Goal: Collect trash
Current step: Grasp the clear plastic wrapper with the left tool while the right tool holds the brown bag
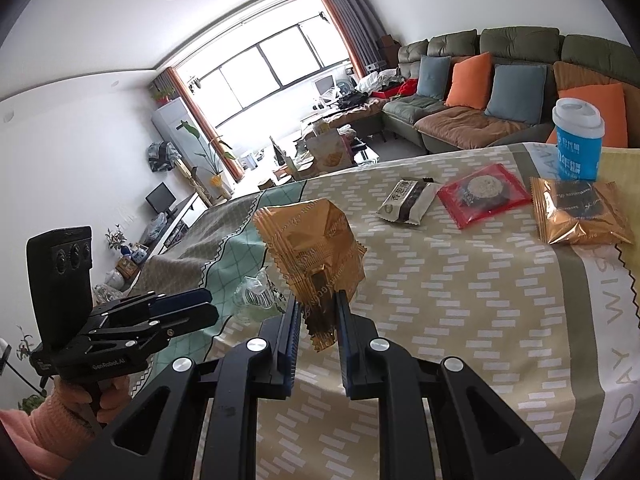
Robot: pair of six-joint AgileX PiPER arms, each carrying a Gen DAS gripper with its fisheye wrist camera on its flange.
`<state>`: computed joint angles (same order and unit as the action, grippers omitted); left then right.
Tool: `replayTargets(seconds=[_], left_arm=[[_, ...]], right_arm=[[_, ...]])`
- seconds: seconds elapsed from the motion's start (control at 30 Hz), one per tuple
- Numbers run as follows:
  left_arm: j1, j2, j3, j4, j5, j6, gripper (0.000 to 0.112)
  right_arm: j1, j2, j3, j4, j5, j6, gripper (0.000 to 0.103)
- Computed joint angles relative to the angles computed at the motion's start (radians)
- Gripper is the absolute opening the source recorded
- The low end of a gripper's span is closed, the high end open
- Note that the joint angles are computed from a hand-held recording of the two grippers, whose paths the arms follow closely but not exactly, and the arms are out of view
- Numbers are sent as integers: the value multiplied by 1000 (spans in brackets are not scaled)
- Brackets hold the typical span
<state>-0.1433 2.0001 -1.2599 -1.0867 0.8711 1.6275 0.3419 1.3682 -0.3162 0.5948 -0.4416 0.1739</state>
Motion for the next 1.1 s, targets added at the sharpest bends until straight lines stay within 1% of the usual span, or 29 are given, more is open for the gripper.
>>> replayTargets(seconds=[0.17, 0.3, 0.37, 0.53, 0.63, 0.7, 0.8, 0.93, 1.0, 1.1], left_arm=[[-31, 9, -12, 7, -29, -1, 41], [-45, 24, -42, 27, -28, -17, 42], [-58, 37, -60, 40, -36, -34, 42], [-76, 59, -75, 62, -52, -44, 42], [-82, 66, -78, 66, -52, -47, 36], [-77, 70, -85, 63, -37, -49, 27], [-78, 68, -80, 59, -38, -40, 20], [-75, 58, -65, 47, -40, -22, 17], [-67, 50, -55, 34, -35, -14, 16], [-47, 40, -43, 25, -11, -8, 15]], right_arm=[[-22, -9, 11, -72, 5, 57, 17], [-27, -10, 12, -100, 9, 85, 17], [-60, -2, 12, -188, 12, 154, 17], [-84, -1, 12, -246, 17, 200, 17], [-89, 1, 13, -258, 16, 210, 18], [-96, -3, 16, -275, 17, 221, 18], [-93, -3, 15, -265, 19, 214, 18], [-91, -1, 11, -252, 22, 200, 19], [-87, 7, 6, -209, 25, 170, 24], [-98, 17, 5, -205, 27, 175, 27]])
